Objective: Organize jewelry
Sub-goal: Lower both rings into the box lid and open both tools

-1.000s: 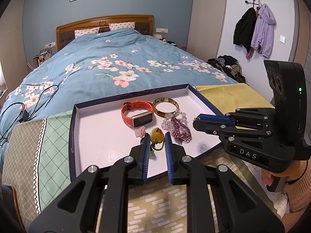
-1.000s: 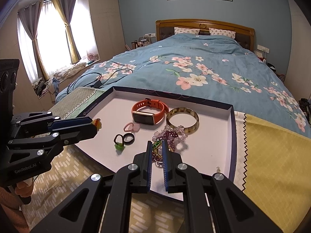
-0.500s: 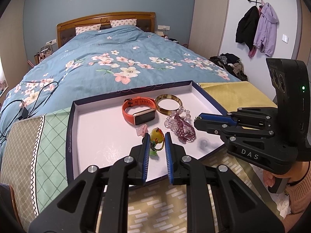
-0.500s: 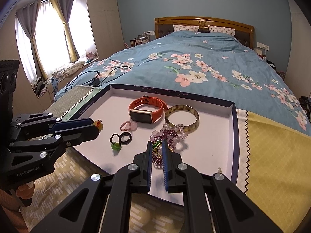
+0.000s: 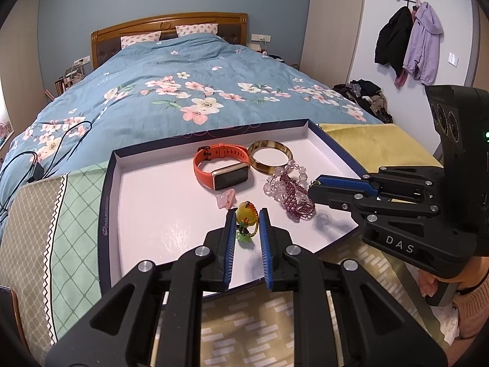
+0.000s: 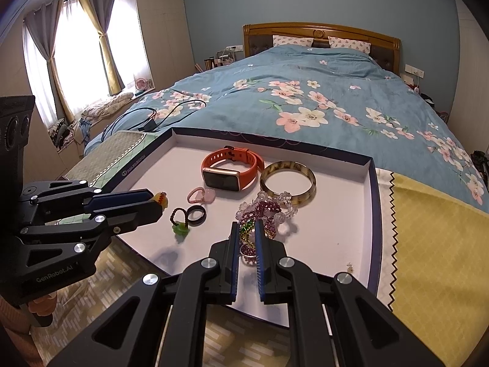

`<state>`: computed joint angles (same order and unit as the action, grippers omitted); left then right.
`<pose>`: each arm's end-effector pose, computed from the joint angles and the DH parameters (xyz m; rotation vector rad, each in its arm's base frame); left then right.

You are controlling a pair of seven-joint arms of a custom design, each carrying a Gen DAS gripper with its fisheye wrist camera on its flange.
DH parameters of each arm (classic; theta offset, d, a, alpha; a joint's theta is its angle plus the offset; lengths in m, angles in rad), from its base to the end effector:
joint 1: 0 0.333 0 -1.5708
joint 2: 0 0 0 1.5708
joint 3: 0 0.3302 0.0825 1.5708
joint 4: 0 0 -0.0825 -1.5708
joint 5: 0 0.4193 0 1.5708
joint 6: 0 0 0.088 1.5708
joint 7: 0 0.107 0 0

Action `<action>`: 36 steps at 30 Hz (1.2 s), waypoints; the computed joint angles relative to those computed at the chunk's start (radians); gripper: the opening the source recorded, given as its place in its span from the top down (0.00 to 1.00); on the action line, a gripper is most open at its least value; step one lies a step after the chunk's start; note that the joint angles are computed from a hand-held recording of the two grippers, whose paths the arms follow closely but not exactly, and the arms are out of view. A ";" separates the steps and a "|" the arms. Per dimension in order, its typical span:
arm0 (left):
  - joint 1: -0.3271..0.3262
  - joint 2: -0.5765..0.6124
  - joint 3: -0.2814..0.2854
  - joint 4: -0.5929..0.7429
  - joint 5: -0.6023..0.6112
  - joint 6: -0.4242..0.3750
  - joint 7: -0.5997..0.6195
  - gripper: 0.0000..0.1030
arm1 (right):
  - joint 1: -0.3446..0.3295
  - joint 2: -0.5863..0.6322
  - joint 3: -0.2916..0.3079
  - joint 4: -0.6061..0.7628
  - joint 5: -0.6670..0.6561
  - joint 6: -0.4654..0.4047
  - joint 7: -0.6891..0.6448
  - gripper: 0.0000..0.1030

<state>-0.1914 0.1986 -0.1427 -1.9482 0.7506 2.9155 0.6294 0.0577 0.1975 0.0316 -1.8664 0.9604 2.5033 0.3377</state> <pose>0.6219 -0.2549 0.4540 -1.7185 1.8024 -0.8733 0.6757 0.0536 0.4528 -2.0896 1.0387 -0.2892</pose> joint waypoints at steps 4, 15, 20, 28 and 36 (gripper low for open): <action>0.002 0.010 -0.003 0.007 -0.011 -0.005 0.011 0.85 | 0.002 0.006 -0.001 0.005 -0.012 0.001 0.010 0.92; 0.001 0.020 -0.003 0.014 -0.025 -0.017 0.017 0.85 | 0.003 0.017 0.001 0.011 -0.033 0.007 0.027 0.92; 0.002 0.025 -0.004 0.018 -0.036 -0.023 0.024 0.85 | 0.006 0.019 0.002 0.010 -0.046 0.012 0.040 0.92; 0.000 0.033 -0.002 0.022 -0.039 -0.029 0.025 0.85 | 0.007 0.027 0.003 0.016 -0.059 0.016 0.051 0.92; 0.004 0.042 -0.006 0.027 -0.058 -0.038 0.035 0.85 | 0.009 0.036 0.006 0.020 -0.078 0.022 0.068 0.92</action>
<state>-0.1875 0.2410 -0.1482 -1.9210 0.6930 2.8772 0.6640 0.0670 0.2340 0.0371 -1.8462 0.8828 2.5251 0.4054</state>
